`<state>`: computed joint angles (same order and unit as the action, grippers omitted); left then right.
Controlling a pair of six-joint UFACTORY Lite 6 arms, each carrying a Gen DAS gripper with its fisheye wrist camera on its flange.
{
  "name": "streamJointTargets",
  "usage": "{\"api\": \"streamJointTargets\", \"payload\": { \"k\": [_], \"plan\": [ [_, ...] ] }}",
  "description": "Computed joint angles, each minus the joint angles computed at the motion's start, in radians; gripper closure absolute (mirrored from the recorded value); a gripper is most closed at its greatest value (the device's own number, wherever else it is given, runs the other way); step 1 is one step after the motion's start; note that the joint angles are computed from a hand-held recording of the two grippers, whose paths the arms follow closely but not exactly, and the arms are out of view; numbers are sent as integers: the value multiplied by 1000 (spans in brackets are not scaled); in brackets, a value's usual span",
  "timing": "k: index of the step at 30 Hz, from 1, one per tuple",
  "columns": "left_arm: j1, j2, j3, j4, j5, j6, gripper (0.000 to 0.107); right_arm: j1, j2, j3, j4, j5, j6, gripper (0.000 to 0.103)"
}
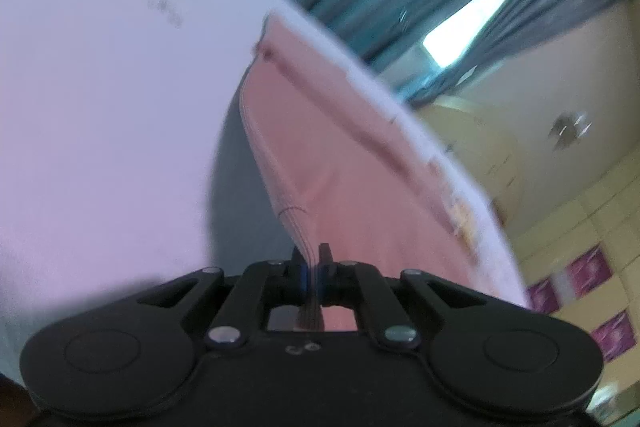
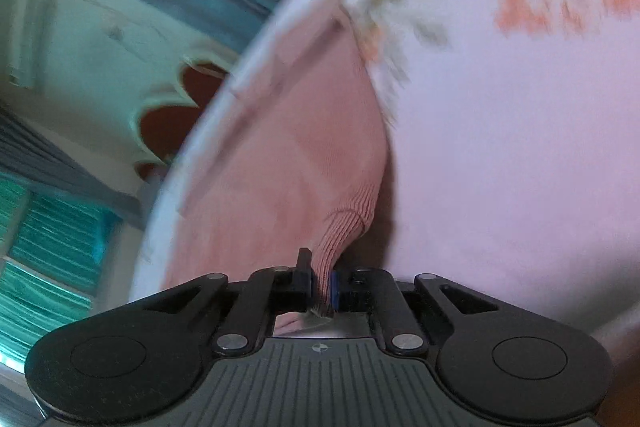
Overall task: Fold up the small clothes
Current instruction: 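Grasp the hem with the left gripper while the right gripper grasps it too, fold toward collar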
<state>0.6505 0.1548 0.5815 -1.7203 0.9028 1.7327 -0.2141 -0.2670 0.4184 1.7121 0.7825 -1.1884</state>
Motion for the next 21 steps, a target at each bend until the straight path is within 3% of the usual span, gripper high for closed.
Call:
{"api": "streamJointTargets", "payload": {
  "k": [2,4,6,10,14,18,21],
  "plan": [
    [-35,14,17,-20,-76,-9,103,17,-35,4,11,-39,-19,95],
    [-88,91,64,-39,-172,-29,103,69,84,75,-50,-131,19,95],
    [-86,117,64,-94,-143,-26,103,94,163,114,-87,-173,52,95],
    [-80,81,62,-138,-80,-62,103,41,136,140,1,-88,-6,95],
    [-94,68,136,-171,-9,-157,103,66,206,315,45,-99,-28,95],
    [-170,209,379,-254,31,-274,103,178,395,624,-6,-250,27,95],
    [-255,385,659,-293,-23,-362,103,204,571,884,-88,-300,137,95]
  ]
}}
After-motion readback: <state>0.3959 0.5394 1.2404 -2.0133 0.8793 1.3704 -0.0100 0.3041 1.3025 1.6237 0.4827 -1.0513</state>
